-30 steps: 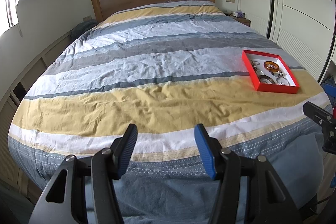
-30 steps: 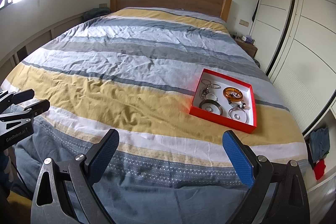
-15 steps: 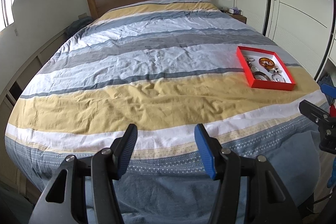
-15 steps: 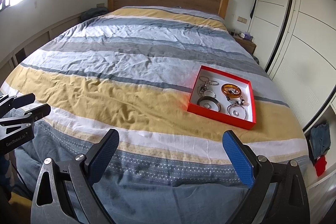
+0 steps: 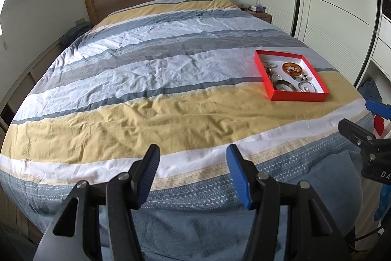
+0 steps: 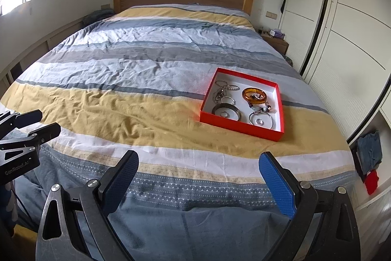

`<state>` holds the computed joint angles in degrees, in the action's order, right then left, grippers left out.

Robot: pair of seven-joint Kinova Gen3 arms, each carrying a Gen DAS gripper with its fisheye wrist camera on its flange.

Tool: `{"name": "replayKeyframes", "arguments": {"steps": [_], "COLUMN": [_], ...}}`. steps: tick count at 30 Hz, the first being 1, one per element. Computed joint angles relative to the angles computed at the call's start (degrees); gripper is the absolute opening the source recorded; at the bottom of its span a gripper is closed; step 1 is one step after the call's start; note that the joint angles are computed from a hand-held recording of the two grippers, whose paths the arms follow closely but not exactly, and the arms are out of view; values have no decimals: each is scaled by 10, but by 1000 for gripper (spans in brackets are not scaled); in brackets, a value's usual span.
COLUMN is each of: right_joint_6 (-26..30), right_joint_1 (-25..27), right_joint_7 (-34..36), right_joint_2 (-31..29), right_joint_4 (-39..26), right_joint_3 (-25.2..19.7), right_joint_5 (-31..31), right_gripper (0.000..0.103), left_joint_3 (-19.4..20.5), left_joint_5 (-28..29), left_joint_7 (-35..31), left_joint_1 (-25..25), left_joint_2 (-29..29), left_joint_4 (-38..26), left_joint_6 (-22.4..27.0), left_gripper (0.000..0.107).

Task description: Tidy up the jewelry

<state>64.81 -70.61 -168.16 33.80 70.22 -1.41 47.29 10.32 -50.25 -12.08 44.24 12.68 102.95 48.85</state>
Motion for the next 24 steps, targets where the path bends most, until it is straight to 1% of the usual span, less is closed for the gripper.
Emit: {"name": "replayKeyframes", "arguments": {"steps": [12, 18, 24], "right_joint_6": [-20, -35, -41], "right_joint_1": [24, 39, 44], "right_joint_7": [-18, -10, 5], "right_joint_2": [-13, -5, 3], "right_joint_4": [33, 33, 25], "right_joint_3": [-3, -7, -2], "right_joint_5": [-6, -20, -33], "right_gripper": [98, 98, 98], "left_joint_3": [-12, -22, -29], "left_joint_5": [28, 43, 47], "left_joint_7": [-39, -52, -52], "left_joint_1": [1, 0, -1], "left_joint_2": [29, 37, 41], "left_joint_4": [-39, -43, -44], "left_joint_6": [5, 3, 0], "left_gripper": [54, 54, 54]}}
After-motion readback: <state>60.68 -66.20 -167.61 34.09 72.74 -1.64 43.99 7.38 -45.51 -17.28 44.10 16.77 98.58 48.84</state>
